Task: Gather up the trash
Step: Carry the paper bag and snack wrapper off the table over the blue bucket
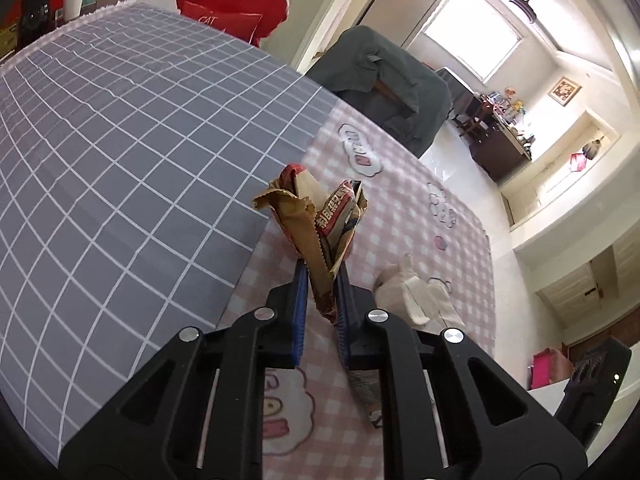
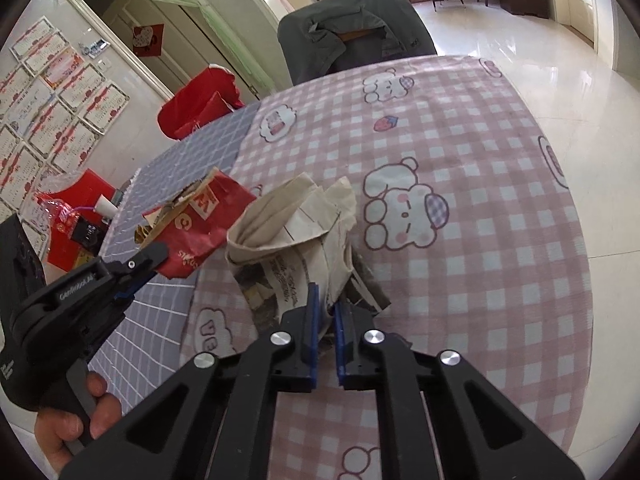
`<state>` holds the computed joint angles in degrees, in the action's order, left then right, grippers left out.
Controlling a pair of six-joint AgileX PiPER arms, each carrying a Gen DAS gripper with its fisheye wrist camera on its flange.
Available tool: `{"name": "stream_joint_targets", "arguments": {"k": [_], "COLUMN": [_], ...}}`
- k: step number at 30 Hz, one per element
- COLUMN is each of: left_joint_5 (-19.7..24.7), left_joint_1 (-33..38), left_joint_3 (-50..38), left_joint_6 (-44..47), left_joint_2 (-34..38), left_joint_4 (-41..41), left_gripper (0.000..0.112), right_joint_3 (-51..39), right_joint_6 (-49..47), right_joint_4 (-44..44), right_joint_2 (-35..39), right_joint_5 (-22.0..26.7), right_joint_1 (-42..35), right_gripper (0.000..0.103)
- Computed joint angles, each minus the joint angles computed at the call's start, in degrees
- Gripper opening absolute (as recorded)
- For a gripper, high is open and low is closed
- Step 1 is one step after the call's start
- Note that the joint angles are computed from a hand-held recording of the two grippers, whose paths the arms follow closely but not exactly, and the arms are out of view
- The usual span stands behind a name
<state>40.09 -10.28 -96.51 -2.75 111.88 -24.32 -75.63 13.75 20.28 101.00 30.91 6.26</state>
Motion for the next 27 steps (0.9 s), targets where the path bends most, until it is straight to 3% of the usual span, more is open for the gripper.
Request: {"name": "stream_joint_targets", "arguments": {"k": [6,15,22,27], "left_joint_5": [-0.8,-0.9,-0.4,0.5], "left_joint_1": [-1.6,-10.4,-22.3,-31.3], "left_joint_3": [5.4,9.7,8.3,4.3], "left_joint_6": [0.7,-6.3,-17.8,-24.8], "left_joint_2": [-6.4,-14.1,-15.4,-12.8], "left_joint_4": [-1.6,3.1,10.9,15.6], "left_gripper": [0.013,0.013,0.013,0.013], "right_joint_3": [3.1,11.9,18.8,21.4], "right_joint_6": [-2.9,-10.0,-20.2,-32.0], "right_joint_4": [2.7,8.9,14.8,20.0], "right_joint_2": [-5.2,-17.8,-29.0,-34.7], "right_joint_5": [-0.3,2.3,10.1,20.7], "right_joint_1": [-1.0,-8.1,-22.6,-41.2], "right_gripper": [0.004,0.004,0.004,0.004]}}
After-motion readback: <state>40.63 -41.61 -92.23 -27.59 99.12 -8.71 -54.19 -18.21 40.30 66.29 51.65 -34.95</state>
